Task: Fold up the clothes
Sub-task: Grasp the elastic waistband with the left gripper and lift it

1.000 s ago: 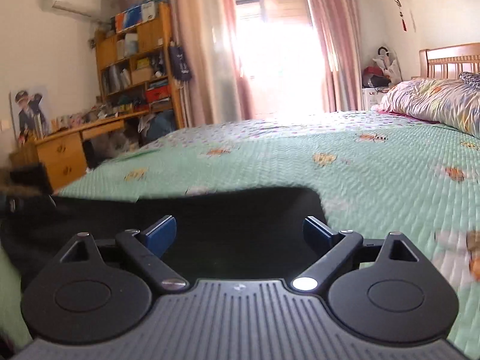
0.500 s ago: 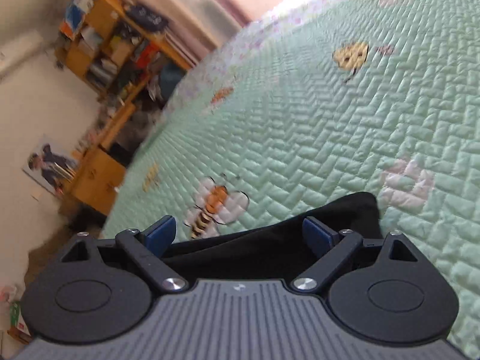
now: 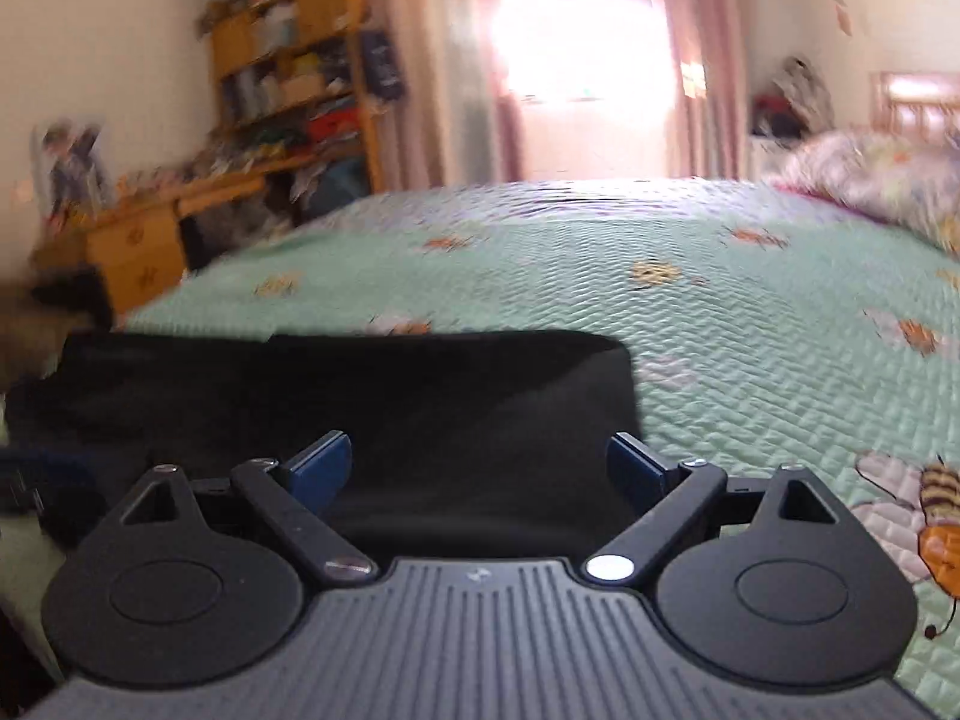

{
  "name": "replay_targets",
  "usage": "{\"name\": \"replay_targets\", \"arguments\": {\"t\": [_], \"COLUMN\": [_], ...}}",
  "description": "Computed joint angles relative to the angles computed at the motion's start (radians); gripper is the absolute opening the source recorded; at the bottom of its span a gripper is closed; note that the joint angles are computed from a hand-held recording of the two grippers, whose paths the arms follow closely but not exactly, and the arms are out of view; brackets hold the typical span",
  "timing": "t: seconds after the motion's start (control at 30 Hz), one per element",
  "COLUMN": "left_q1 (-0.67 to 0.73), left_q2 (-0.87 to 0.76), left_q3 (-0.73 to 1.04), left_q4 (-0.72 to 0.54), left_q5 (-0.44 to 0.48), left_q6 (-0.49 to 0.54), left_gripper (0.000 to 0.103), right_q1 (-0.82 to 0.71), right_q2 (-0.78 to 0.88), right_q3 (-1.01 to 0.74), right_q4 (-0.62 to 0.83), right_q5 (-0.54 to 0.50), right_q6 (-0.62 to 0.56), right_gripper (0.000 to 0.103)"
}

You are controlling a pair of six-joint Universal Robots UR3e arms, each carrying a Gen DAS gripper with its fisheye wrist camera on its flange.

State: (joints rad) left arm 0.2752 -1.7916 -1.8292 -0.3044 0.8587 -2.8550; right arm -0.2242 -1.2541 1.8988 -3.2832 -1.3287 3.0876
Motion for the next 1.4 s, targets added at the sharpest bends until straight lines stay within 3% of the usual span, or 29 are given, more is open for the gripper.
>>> {"name": "replay_targets", "arguments": {"t": [0.1, 0.23, 0.4, 0.57, 0.73, 0.93, 1.03, 1.13, 1.2, 1.23, 1.4], "left_q1": [0.092, 0.218, 0.352, 0.432, 0.394, 0.358, 0.356, 0.347, 0.334, 0.329, 0.298], "left_q2": [0.079, 0.081, -0.1, -0.321, -0.523, -0.733, -0.765, -0.774, -0.755, -0.732, -0.593], "left_q3": [-0.09, -0.096, 0.102, 0.336, 0.635, 1.041, 1.081, 1.072, 1.049, 1.026, 0.883], "left_q4": [0.018, 0.007, -0.083, -0.126, -0.164, -0.375, -0.351, -0.291, -0.281, -0.279, -0.176], "left_q5": [0.0, -0.012, -0.057, -0.193, -0.166, -0.151, -0.157, -0.139, -0.098, -0.079, -0.033], "left_q6": [-0.018, -0.094, -0.392, -0.713, -0.959, -1.001, -0.987, -0.976, -0.964, -0.959, -0.944], "left_gripper": [0.102, 0.102, 0.102, 0.102, 0.103, 0.102, 0.102, 0.09, 0.062, 0.054, 0.029], "right_q1": [0.095, 0.165, 0.208, 0.142, 0.16, 0.158, 0.158, 0.174, 0.187, 0.192, 0.17], "right_q2": [0.02, 0.0, 0.029, -0.001, 0.006, 0.056, 0.096, 0.146, 0.17, 0.177, 0.165], "right_q3": [-0.003, 0.051, 0.054, 0.133, 0.139, 0.129, 0.126, 0.112, 0.1, 0.096, 0.11], "right_q4": [0.028, -0.122, -0.183, -0.156, -0.158, -0.194, -0.245, -0.299, -0.321, -0.327, -0.335], "right_q5": [-0.129, -0.141, -0.162, -0.097, -0.134, -0.138, -0.152, -0.186, -0.207, -0.215, -0.18], "right_q6": [0.012, 0.014, 0.063, 0.188, 0.201, 0.19, 0.205, 0.198, 0.181, 0.174, 0.198], "right_gripper": [0.093, 0.093, 0.093, 0.093, 0.093, 0.093, 0.093, 0.096, 0.099, 0.099, 0.099]}}
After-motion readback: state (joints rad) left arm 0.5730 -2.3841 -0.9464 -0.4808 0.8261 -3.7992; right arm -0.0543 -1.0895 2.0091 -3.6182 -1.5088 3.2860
